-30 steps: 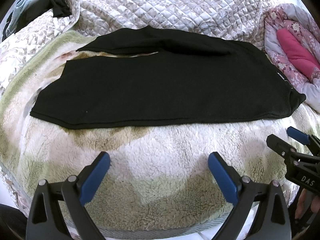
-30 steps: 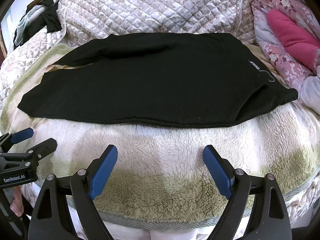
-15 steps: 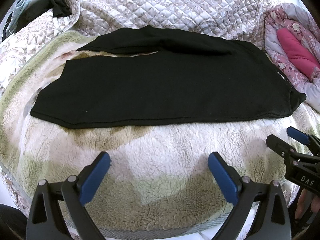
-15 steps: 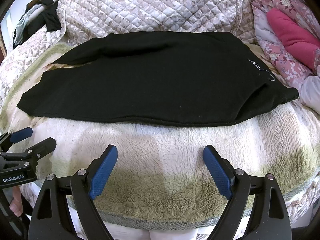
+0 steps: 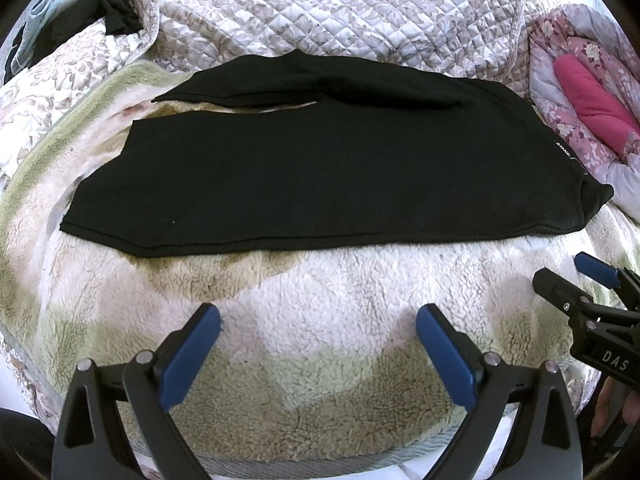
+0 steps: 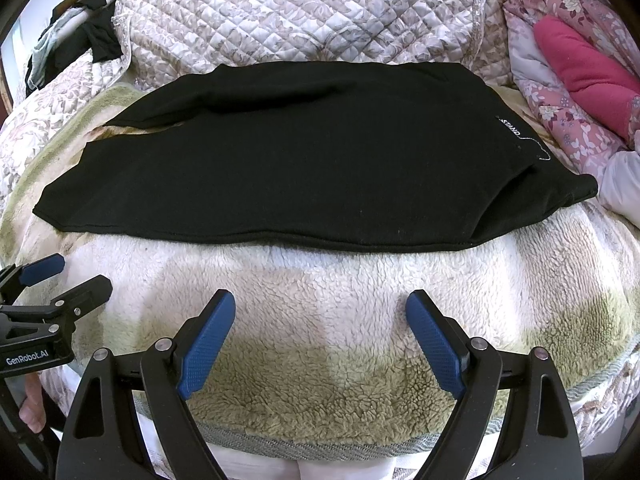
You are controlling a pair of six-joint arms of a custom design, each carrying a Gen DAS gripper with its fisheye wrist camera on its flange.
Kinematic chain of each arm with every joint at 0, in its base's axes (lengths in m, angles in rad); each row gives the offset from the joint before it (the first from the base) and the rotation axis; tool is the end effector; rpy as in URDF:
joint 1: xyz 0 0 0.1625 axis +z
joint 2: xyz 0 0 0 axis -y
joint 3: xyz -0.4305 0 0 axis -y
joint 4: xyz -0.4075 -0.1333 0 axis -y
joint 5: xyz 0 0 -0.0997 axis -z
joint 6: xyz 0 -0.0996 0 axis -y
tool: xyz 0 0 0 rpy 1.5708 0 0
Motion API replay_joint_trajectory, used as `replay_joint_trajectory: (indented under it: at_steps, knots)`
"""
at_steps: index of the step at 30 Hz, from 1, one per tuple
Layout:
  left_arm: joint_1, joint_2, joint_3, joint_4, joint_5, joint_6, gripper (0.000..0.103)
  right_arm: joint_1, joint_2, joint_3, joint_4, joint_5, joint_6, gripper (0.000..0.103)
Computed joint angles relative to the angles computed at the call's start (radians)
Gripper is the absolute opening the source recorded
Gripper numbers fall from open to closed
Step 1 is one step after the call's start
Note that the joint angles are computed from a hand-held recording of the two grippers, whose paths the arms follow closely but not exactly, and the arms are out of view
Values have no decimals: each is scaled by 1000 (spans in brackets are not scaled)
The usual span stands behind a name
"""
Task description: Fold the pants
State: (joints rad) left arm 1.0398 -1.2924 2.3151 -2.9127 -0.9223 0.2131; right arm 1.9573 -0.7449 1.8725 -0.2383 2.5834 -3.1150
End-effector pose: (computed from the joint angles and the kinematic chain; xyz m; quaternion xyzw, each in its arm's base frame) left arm -0.0612 -0.4862 0.1845 0.2930 0.8902 -0.1985 0.2867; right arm 0.2137 -0.3957 -0.0176 -0.0119 -0.8400 0.3798 0.3874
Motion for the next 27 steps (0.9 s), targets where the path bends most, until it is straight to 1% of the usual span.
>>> replay_joint_trajectory:
  at_steps: [27]
  knots:
    - [3,0,3,3,10,18,101,-7,12,4,-6,8,-6,88]
